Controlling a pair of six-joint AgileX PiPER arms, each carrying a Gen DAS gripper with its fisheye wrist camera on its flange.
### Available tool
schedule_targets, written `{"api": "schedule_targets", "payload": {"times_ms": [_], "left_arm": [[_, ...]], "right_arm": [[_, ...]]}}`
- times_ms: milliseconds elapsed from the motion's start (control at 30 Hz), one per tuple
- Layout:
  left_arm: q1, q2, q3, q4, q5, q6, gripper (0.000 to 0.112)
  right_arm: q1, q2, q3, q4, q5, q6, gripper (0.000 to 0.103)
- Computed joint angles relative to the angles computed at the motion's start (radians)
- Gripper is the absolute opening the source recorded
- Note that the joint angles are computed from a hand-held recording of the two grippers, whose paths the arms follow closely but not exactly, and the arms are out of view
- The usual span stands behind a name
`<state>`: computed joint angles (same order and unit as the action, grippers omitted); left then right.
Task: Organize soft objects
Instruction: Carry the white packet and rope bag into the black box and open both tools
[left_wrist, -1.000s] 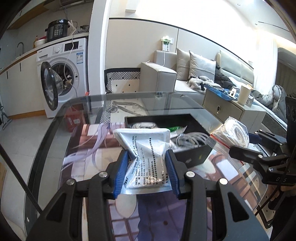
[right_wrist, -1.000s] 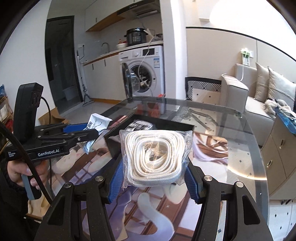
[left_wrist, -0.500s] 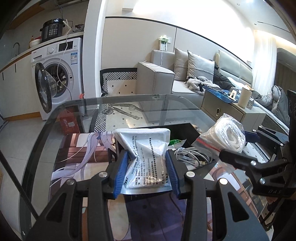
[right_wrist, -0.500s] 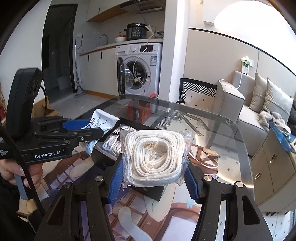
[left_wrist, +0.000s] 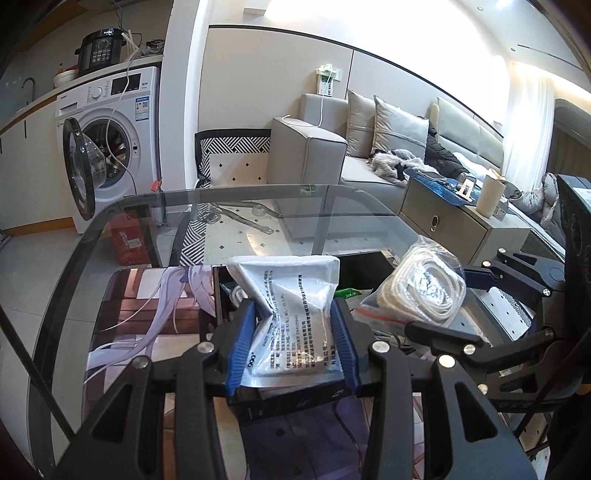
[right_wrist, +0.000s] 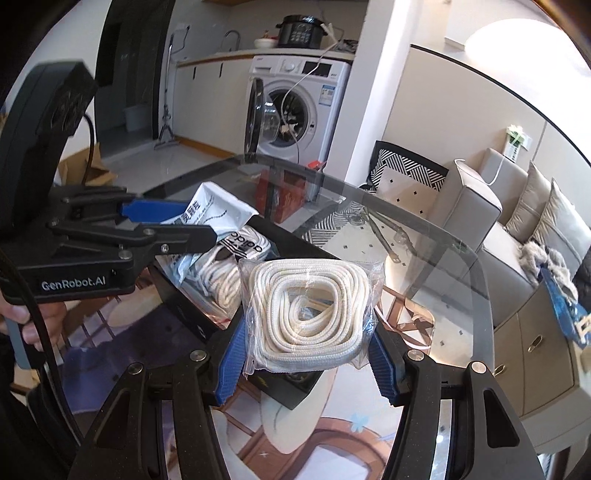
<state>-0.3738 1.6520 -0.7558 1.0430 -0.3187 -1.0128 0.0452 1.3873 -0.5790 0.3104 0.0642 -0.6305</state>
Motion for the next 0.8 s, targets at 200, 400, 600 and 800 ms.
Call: {"api": "schedule_targets", "payload": {"times_ms": [200,400,600,800], "left_arm": [[-0.006,0.017,-0.024,0.027,0.015,-0.027,0.041],[-0.017,0.031,-0.039,0.033,0.032,-0.036,0.041],[-0.02,0.052,-0.053,0.046,0.038,-0.042,0.041],[-0.029,0.083,-0.077,0.048,0.051,-0.048,0.041]], "right_arm": [[-0.001,0.054,-0.053,-0.087,0.031,0.015,0.06],[-0.003,0.123,-0.114,-0.07,0.072,-0.074,0.06],[0.007,0.194,-0.173,-0.085,0.098,-0.11,0.06],[-0.029,0.263,-0.234,0.149,0.142,-0.361,0.062]]}}
